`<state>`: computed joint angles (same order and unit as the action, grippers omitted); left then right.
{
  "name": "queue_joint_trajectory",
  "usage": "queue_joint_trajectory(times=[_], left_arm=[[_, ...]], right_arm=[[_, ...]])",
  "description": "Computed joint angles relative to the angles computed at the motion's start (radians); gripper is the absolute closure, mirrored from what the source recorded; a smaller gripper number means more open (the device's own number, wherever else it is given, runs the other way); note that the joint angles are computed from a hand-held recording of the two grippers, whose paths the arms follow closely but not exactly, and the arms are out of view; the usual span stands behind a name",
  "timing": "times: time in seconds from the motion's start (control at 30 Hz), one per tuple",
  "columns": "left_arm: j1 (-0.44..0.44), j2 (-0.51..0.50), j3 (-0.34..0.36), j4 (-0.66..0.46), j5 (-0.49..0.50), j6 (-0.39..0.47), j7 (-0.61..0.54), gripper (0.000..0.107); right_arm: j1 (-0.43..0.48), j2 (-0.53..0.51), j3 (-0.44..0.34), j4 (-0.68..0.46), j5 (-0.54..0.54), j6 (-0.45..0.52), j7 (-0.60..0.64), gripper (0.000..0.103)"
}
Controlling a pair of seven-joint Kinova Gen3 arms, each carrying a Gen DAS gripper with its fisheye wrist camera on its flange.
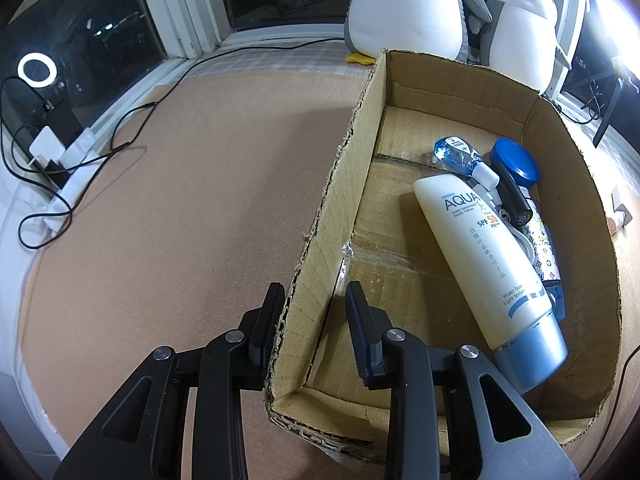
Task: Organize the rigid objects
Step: 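Move the right gripper to the pink-white lotion bottle and grasp it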
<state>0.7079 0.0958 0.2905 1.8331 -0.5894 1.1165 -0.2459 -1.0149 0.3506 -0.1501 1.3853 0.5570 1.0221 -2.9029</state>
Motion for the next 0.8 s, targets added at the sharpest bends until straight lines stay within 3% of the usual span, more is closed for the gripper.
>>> queue_joint_trajectory(times=[0.33,0.57,0.8], left_arm=[[-0.001,0.0,0.0,0.0,0.001,0.0,0.0,0.078],[0.0,0.001,0.0,-0.001,0.001,-0.001,0.001,0.078],[0.0,0.001,0.0,0.001,0.003,-0.004,0.002,0.078]], right_arm=[[0.112,-0.005,-0.003,0.06,-0.115,-0.106,0.044,0.03],[0.124,0.044,0.012,0.0,-0.151,-0.085,0.127,0.03],[0.128,0.095,0.027,-0.071,-0.192,-0.058,0.213,0.041]])
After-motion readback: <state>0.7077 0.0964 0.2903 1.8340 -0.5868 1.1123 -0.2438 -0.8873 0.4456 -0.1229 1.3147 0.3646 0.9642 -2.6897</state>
